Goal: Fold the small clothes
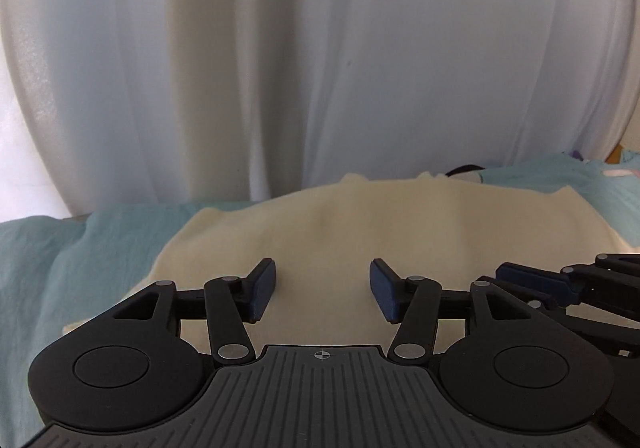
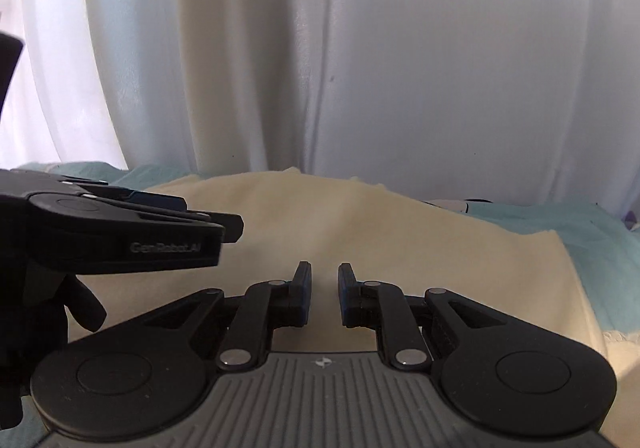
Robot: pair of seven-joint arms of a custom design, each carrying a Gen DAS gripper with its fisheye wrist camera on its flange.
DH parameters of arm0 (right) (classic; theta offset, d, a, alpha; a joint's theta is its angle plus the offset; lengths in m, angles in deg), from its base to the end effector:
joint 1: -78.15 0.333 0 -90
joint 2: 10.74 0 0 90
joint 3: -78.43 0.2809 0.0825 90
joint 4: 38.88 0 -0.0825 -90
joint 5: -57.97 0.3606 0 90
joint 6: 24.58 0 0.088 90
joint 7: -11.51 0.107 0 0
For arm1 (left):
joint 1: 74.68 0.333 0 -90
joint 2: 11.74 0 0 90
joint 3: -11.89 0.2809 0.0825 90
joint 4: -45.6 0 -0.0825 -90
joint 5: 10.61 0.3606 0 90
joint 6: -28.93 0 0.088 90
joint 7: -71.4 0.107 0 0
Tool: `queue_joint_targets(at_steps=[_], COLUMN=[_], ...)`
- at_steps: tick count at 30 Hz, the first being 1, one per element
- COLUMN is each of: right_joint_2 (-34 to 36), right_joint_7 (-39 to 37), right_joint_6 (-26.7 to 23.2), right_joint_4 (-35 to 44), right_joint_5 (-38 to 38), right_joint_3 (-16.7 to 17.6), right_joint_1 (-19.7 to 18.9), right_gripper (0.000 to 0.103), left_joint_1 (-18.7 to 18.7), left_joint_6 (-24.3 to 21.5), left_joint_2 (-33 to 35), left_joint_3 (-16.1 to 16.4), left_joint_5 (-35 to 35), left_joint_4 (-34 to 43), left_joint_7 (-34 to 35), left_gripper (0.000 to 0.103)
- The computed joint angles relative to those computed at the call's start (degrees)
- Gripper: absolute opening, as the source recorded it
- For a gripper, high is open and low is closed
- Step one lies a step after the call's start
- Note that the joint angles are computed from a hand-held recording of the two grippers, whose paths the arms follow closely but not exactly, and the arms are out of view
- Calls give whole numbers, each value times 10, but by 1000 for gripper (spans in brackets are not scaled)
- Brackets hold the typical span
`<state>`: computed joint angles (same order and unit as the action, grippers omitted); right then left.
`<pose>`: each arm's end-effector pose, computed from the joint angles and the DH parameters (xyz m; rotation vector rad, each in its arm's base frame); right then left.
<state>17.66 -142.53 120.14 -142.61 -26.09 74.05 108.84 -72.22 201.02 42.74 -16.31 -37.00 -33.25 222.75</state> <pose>0.5607 0.2922 0.2687 -1.3686 1.9583 -1.0188 0.7074 -0.1889 0.2460 -1.0389 2.3513 -1.0736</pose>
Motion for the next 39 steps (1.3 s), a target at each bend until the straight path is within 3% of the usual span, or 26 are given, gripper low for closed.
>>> queue_joint_targets(at_steps=[6, 12, 16, 18, 22, 25, 28, 30, 34, 37, 39], right_joint_2=[-4, -43, -62, -66, -80, -119, -190, -243, -319, -341, -339], right_joint_7=[22, 114, 215, 254, 295, 286, 358, 429, 559, 517, 537], right_joint_6=[-26, -48, -18, -8, 9, -14, -43, -50, -50, -50, -38], right_joint_4=[-20, -81, -112, -121, -135, -176, -265, -331, -433, -456, -461], right_joint_5=[20, -3, -67, -95, -128, -90, -88, -94, -120, -46, -61], right_joint_3=[-15, -12, -8, -2, 9, 29, 54, 77, 113, 132, 136], right_joint_1=[-13, -33, -58, -70, -88, -87, -74, -69, -66, -61, -64], right_gripper=[13, 10, 5, 5, 5, 10, 12, 12, 12, 20, 20], left_joint_1=[-33, -4, -6, 19, 61, 107, 162, 171, 204, 224, 240], left_joint_6=[23, 34, 24, 29, -12, -45, -19, -4, -82, -138, -175], left_joint_2=[34, 52, 64, 54, 57, 16, -37, -73, -133, -167, -175], left_joint_3=[25, -10, -12, -36, -74, -84, -101, -82, -45, -29, -30], left_joint_5=[13, 23, 25, 16, -20, -62, -109, -137, -182, -213, -247], left_joint_4=[45, 49, 70, 44, 46, 1, -77, -116, -173, -209, -217], left_joint_7=[-41, -28, -35, -20, -12, -1, 43, 33, 3, 11, 31], left_gripper=[69, 74, 74, 74, 73, 71, 77, 78, 76, 76, 76])
